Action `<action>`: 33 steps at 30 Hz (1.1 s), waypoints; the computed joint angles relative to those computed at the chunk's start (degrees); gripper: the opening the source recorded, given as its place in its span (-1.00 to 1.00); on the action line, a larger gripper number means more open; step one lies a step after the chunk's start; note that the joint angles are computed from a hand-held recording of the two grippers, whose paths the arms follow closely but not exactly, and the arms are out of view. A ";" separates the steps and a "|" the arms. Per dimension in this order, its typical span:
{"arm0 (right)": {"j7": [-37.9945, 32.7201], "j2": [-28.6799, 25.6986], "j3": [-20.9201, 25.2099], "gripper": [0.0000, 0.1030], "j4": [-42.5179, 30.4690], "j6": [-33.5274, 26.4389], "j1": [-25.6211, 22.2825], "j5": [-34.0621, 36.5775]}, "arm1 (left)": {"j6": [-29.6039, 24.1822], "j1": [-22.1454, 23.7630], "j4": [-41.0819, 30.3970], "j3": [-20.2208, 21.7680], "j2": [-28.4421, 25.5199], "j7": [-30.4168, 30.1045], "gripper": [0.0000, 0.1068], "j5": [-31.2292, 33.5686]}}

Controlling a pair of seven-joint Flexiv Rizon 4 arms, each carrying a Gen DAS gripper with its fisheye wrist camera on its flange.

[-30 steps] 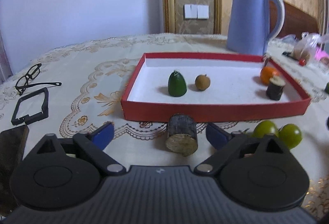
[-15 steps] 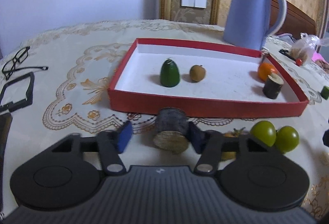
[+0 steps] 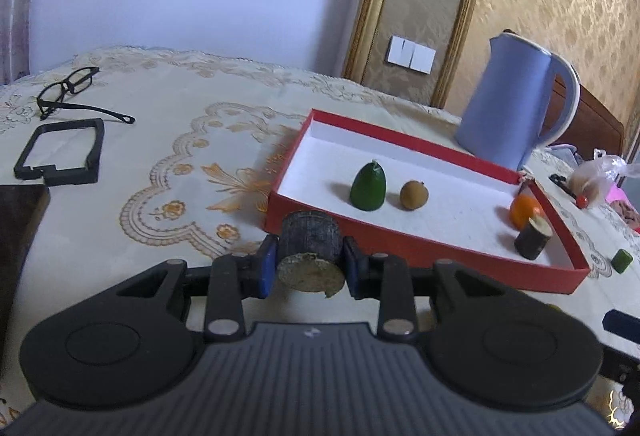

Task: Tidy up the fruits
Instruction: 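Lower the left tool onto the dark wooden log slice and grasp it, then grasp the green tomato with the right tool while the left tool holds the log slice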

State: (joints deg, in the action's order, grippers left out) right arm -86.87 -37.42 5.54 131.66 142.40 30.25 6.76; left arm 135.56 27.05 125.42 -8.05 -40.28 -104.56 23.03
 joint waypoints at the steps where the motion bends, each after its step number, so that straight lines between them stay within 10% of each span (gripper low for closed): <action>1: -0.35 0.01 -0.06 0.29 0.05 0.07 0.21 -0.05 | 0.67 -1.01 0.27 0.85 0.08 0.55 -0.43 -1.02; 33: -3.27 0.16 -1.59 -0.30 -4.44 -11.32 0.57 -4.90 | 2.47 -2.87 1.02 2.20 0.03 1.73 -0.43 -3.15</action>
State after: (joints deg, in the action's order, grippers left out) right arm -90.14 -37.26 3.95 127.22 131.08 30.82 1.86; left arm 138.03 24.18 126.43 -5.85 -40.25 -102.83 19.89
